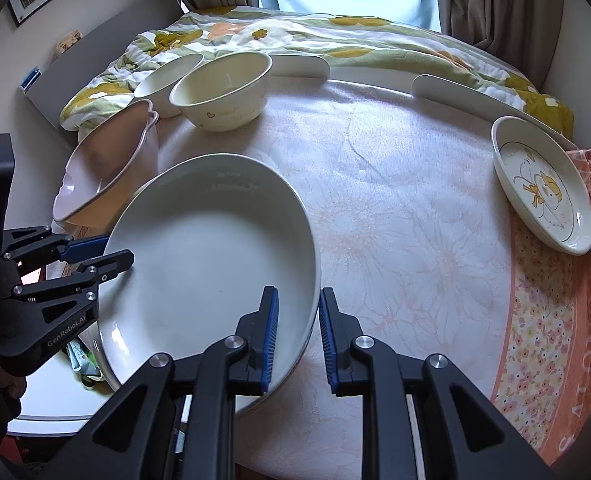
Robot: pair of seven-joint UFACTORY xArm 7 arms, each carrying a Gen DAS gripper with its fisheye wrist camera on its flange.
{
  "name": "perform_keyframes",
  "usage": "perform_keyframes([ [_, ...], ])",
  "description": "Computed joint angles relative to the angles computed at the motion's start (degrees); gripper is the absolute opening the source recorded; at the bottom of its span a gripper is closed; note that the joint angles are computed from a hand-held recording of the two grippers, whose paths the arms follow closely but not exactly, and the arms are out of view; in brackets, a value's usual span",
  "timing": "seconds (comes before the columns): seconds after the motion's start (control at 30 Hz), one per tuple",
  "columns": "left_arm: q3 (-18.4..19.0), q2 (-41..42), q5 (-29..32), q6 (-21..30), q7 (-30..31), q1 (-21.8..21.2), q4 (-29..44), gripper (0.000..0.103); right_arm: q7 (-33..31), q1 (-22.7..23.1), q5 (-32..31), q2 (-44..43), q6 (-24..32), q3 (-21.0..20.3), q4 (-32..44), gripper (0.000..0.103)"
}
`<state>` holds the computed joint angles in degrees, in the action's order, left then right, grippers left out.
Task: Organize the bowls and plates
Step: 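Carry the white plate with both grippers and lower it onto the yellow bowl, then open both grippers and move them to the small duck plate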
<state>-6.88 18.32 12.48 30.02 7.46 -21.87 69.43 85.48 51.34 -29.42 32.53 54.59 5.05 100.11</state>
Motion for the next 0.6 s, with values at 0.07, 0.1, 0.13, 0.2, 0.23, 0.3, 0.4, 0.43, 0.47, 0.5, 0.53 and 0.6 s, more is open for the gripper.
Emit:
perform_keyframes([
  [0.07,0.16,0.17,0.44,-0.15,-0.26,-0.23,0.16,0.019,0.55,0.53,-0.55,0.53,0.89,-0.36,0.87,0.019],
  [0.1,0.35,0.1,0.98,-0.26,-0.5,-0.43,0.08,0.019,1.0,0.76,-0.85,0.63,1.07,-0.54,1.01,0.019],
  [0.13,0.9,-0.27,2.35,-0.71,-1.55,-1.0,-0.51,0.019,1.27,1.03,-1.13,0.86,1.62,-0.66,1.41,0.019],
  [0.2,2.36,-0.96,7.21,-2.64,-4.33,-2.69,-1.67,0.019,0.53,1.39,-1.47,1.76,3.12,-0.68,2.98,0.019],
  [0.23,3.04,-1.17,9.54,-3.23,-5.9,-3.38,-1.99,0.019,0.47,1.51,-1.61,1.98,3.27,-0.75,3.31,0.019],
  [0.3,3.2,-1.16,11.24,-3.65,-7.18,-3.31,-2.07,0.019,0.33,1.69,-1.94,2.37,3.19,-0.88,3.84,0.019],
  [0.4,2.11,-0.9,9.77,-3.52,-5.99,-1.88,-1.51,0.019,-0.79,1.98,-1.99,3.5,3.92,-1.01,5.66,0.019],
  [0.43,1.95,-0.87,9.51,-3.48,-5.82,-1.75,-1.45,0.019,-1.31,2.19,-1.88,4.14,4.89,-1.12,6.76,0.019],
  [0.47,1.95,-0.86,9.58,-3.54,-5.77,-1.73,-1.43,0.019,-1.47,2.32,-1.76,4.43,5.23,-1.25,7.24,0.019],
  [0.5,1.99,-0.88,9.72,-3.72,-5.83,-1.76,-1.54,0.019,-1.35,2.33,-1.65,4.31,4.99,-1.36,7.01,0.019],
  [0.53,1.97,-0.98,9.69,-3.88,-5.87,-1.73,-1.74,0.019,-1.12,2.32,-1.59,4.08,4.6,-1.44,6.59,0.019],
  [0.6,1.54,-1.23,8.59,-3.99,-5.32,-1.26,-2.06,0.019,-1.22,2.43,-1.45,4.27,5.0,-1.51,7.01,0.019],
])
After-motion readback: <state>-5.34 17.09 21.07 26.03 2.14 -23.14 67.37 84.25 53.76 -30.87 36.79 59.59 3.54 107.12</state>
